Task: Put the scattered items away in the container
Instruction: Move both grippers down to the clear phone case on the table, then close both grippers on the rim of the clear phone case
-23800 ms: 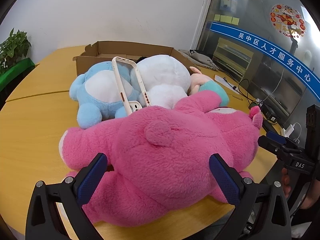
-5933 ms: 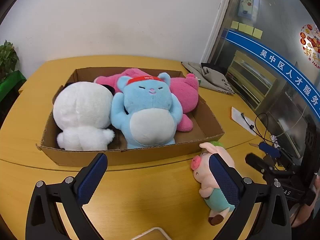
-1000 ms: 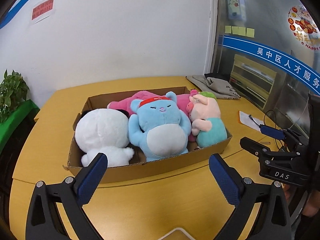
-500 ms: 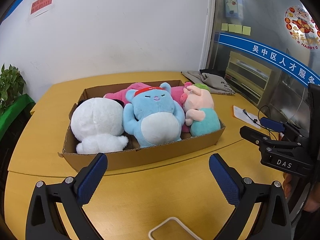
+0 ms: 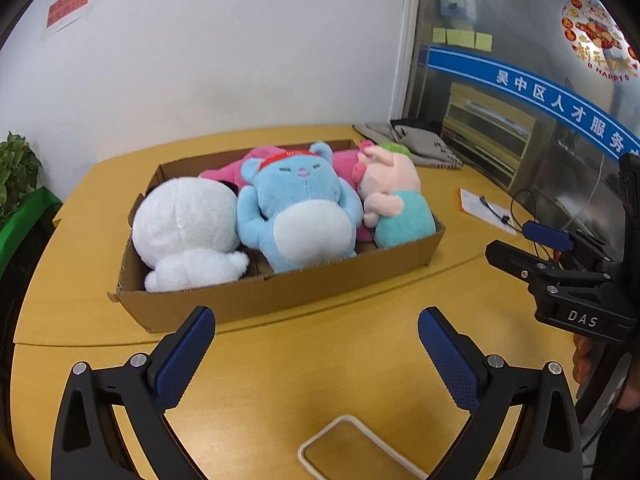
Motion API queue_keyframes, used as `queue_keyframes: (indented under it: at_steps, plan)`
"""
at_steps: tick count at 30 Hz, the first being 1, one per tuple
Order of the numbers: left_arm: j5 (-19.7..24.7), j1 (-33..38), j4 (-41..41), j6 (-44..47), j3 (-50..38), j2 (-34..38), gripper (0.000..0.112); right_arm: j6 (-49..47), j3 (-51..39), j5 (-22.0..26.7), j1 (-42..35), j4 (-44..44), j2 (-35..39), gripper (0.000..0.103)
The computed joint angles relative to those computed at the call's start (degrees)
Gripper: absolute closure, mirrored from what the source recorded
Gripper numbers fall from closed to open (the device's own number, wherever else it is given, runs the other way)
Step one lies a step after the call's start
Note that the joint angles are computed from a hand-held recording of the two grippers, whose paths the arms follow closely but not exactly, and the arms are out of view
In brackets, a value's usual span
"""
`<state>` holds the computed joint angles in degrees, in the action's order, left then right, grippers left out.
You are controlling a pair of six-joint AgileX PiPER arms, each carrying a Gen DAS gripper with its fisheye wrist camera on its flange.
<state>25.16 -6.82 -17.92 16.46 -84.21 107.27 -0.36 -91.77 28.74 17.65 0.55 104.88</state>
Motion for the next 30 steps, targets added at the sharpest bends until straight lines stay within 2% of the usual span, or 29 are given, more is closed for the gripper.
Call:
queue_keyframes:
  at_steps: [2,4,8,12,14,15,16,18,19,21,23,24,25,27,30]
  plan:
    - [1.3,0.6,-2.2,3.7,1.0,0.5,0.009,-3.0,4.5,-1.5,-0.1,3.1,-1.9,0.021]
    - [2.4,1.2,-3.2,6.5,2.3,1.2,0.009,-10.0,9.4,-1.7,-0.5,9.9,-3.5,0.021]
    - [4.8,1.6,-2.1,8.8,3.2,4.0,0.011,-26.9,17.9,2.6,-0.3,24.3,-4.1,0.021]
    - [7.2,1.6,-1.0,10.1,3.7,6.8,0.025,-36.0,23.6,5.3,1.1,31.9,-2.9,0.024]
    - [8.1,1.7,-0.7,10.4,3.6,8.1,0.029,-36.5,24.7,5.6,1.8,32.1,-1.6,0.025]
    - [9.1,1.7,0.0,10.1,3.0,9.0,0.039,-35.1,24.9,5.2,2.3,30.5,-1.0,0.027]
    - [10.0,1.6,1.0,9.4,2.5,9.8,0.050,-33.8,24.9,4.9,2.8,28.9,-0.5,0.033]
    - [11.0,1.4,2.2,9.0,2.3,10.8,0.060,-34.1,25.8,3.6,3.5,28.0,-0.5,0.040]
    - [11.5,1.2,2.3,9.4,2.3,11.2,0.069,-34.9,25.7,3.9,3.6,27.9,-0.5,0.043]
    - [12.1,0.8,2.1,10.8,2.8,11.7,0.080,-34.5,25.6,3.3,4.0,26.7,-0.6,0.055]
    - [12.3,0.6,0.6,13.2,3.5,11.3,0.086,-33.5,25.3,2.9,4.5,24.3,-0.6,0.083]
    - [12.4,0.5,0.1,14.0,3.8,11.2,0.089,-34.6,25.0,3.5,4.3,24.9,-0.5,0.091]
    - [11.9,0.3,0.5,13.9,4.4,10.9,0.090,-36.1,24.6,4.6,4.0,26.2,-0.3,0.095]
    - [11.6,0.1,0.9,13.5,4.9,10.5,0.090,-36.3,24.8,4.3,4.3,26.0,-0.6,0.096]
    - [11.7,0.8,0.8,12.7,5.2,10.3,0.102,-37.0,25.0,3.9,4.0,25.9,-0.9,0.097]
